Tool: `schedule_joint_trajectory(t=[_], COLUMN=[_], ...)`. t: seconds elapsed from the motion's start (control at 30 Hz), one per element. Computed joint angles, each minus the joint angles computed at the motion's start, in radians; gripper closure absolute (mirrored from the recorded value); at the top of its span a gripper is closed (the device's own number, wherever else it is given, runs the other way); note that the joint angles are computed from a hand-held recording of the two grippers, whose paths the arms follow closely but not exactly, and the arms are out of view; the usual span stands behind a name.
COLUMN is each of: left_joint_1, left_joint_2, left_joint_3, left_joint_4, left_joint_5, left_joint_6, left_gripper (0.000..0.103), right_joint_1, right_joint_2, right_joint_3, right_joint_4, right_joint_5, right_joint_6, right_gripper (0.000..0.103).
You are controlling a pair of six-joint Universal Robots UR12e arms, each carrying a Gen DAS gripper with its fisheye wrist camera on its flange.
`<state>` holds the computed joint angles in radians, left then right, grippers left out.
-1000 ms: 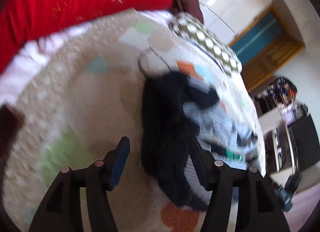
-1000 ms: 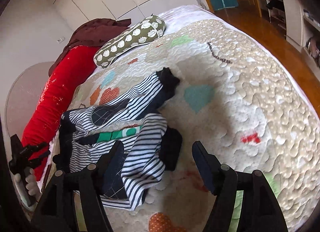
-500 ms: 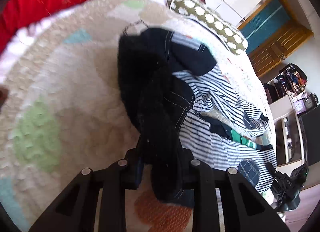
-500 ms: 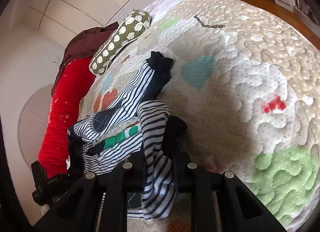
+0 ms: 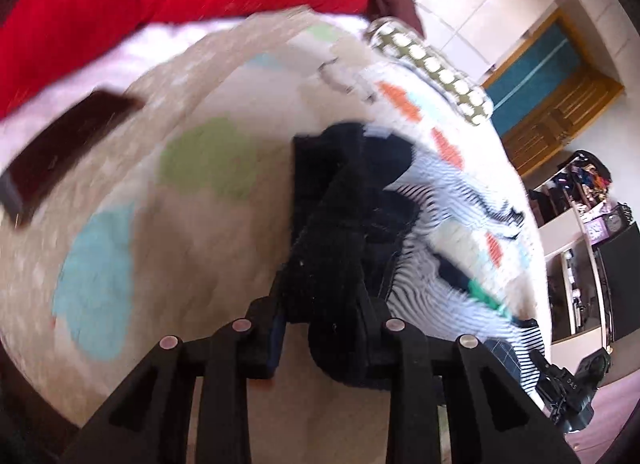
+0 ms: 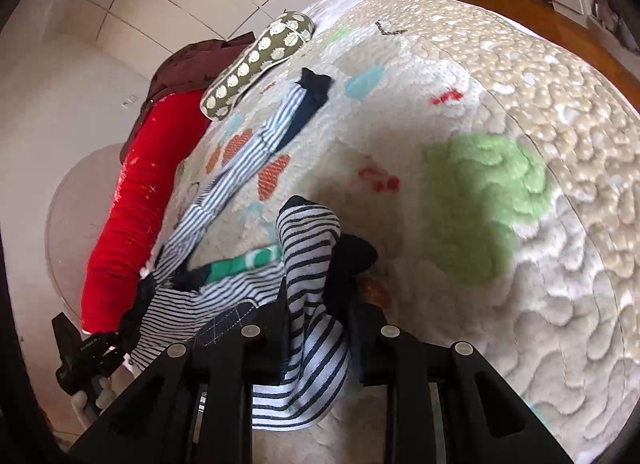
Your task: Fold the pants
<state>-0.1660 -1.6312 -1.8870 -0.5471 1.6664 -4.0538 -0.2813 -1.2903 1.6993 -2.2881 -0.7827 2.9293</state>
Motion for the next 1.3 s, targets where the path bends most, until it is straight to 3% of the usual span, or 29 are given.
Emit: schedule_joint_trajectory(t=[0.13,0.27,0.33,0.43,0.53,0.6,0.67,0.7,0.77,0.83,0.87,0.93,1.03,1.13,1.3], left_joint_1=[-0.007,-0.055,-0.074,-0.076,-0.082,-0.074,-0.061,-0.057,-0.052,-0.043,-0.038,-0.022,0.000,0.033,0.078], left_joint_2=[0.036,0.043,0.043,0.043,0.034,0.022,0.007,-0.003,-0.023,-0.045,-0.052,-0.075,-0.130,-0.189,-0.267], left_joint_3=[-0.058,-0.034,-0.020,-0.009,0.008,0.025,0.046,0.060,0.090,0.124,0.134,0.164,0.229,0.299,0.371], left_joint_4=[0.042,0.003,-0.006,0.023,0.020,0.017,0.012,0.004,-0.013,-0.031,-0.036,-0.043,-0.086,-0.150,-0.226], left_joint_5=[-0.001,0.153,0.222,0.235,0.264,0.248,0.209,0.198,0.195,0.191,0.183,0.163,0.152,0.070,-0.032], left_joint_6=[-0.035,-0.004,0.013,0.045,0.087,0.116,0.158,0.181,0.226,0.284,0.304,0.362,0.461,0.538,0.552], left_gripper=[0.071,0.070,0.070,0.065,0.058,0.056,0.055,0.054,0.054,0.052,0.048,0.046,0.046,0.046,0.046], right_joint_1=[-0.014,0.015,0.027,0.043,0.042,0.029,0.020,0.017,0.019,0.020,0.022,0.019,0.033,0.090,0.195], right_joint_2=[-0.050,-0.070,-0.055,-0.012,0.002,0.017,0.033,0.043,0.054,0.043,0.036,0.032,0.062,0.115,0.241], right_joint_3=[0.057,0.071,0.054,0.006,-0.005,-0.024,-0.034,-0.043,-0.084,-0.100,-0.094,-0.103,-0.173,-0.273,-0.485], right_joint_4=[-0.108,-0.229,-0.213,-0.134,-0.132,-0.082,-0.084,-0.081,0.013,-0.009,-0.060,-0.124,-0.072,-0.010,0.105], right_joint_5=[-0.072,-0.245,-0.292,-0.351,-0.318,-0.226,-0.174,-0.156,-0.159,-0.213,-0.231,-0.229,-0.192,-0.231,-0.298], right_joint_6=[-0.051,-0.121,-0.119,-0.084,-0.054,-0.038,0.005,0.020,-0.023,0.001,0.017,0.018,-0.026,-0.138,-0.260], right_gripper=[0.067,0.045,0.043,0.043,0.031,0.005,0.001,0.000,0.000,0.020,0.036,0.035,0.029,0.023,0.023])
